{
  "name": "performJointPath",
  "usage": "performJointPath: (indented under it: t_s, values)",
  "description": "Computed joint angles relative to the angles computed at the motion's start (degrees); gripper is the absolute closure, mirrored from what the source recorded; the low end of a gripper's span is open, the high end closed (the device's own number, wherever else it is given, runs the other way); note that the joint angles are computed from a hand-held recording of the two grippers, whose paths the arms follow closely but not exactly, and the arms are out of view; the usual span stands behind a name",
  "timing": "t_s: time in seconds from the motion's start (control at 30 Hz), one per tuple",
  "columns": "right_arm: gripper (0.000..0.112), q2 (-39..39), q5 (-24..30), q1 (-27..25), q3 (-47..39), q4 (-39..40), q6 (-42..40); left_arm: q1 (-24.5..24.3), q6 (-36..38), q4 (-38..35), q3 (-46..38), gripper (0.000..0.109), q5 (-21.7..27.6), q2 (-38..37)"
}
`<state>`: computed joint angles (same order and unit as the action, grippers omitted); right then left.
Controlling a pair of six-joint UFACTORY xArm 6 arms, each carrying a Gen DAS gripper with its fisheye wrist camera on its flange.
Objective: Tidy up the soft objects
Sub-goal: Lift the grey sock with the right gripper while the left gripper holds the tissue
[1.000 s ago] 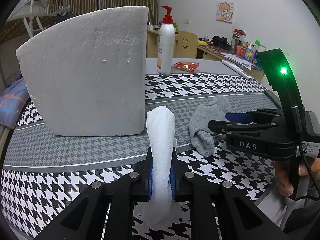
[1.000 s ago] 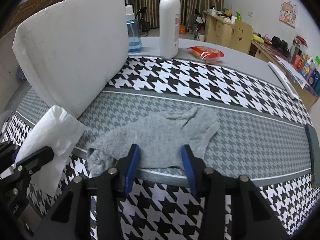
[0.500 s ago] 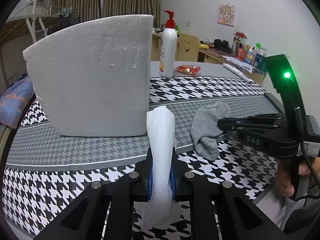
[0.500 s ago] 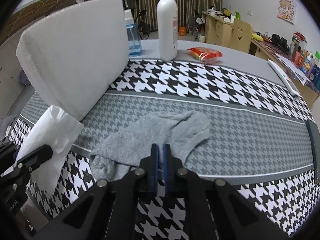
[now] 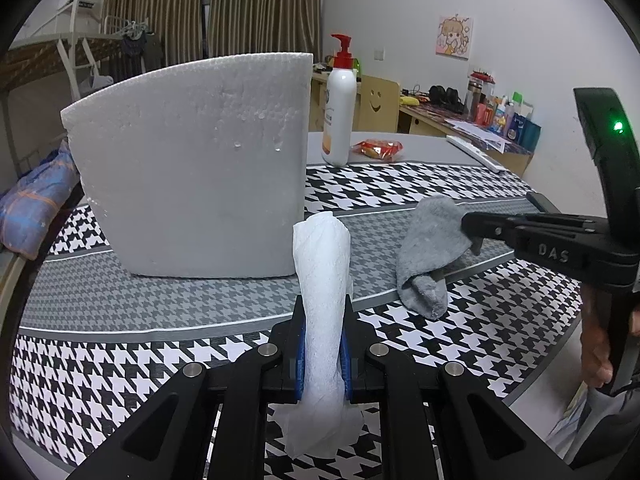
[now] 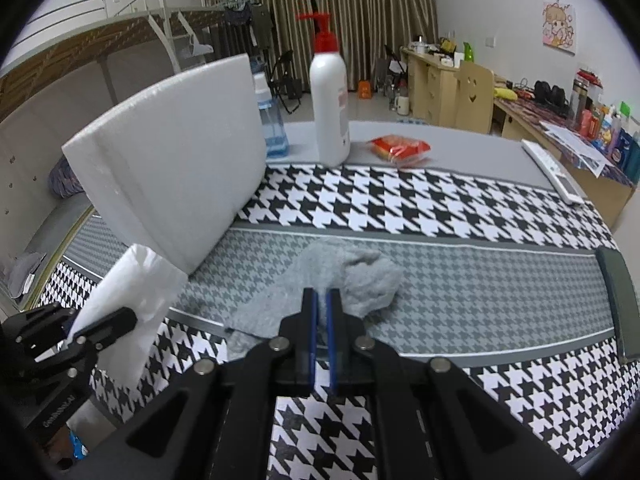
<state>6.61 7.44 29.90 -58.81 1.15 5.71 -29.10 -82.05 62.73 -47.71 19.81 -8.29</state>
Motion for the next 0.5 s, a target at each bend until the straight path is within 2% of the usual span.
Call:
performJointPath:
  t_s: [0.5]
  values:
    - [0.106,-4.1,-4.31,0.19,3.25,0.13,-0.45,-1.23,-1.46,2.74,-0.31,0.094,2.31,-2.55]
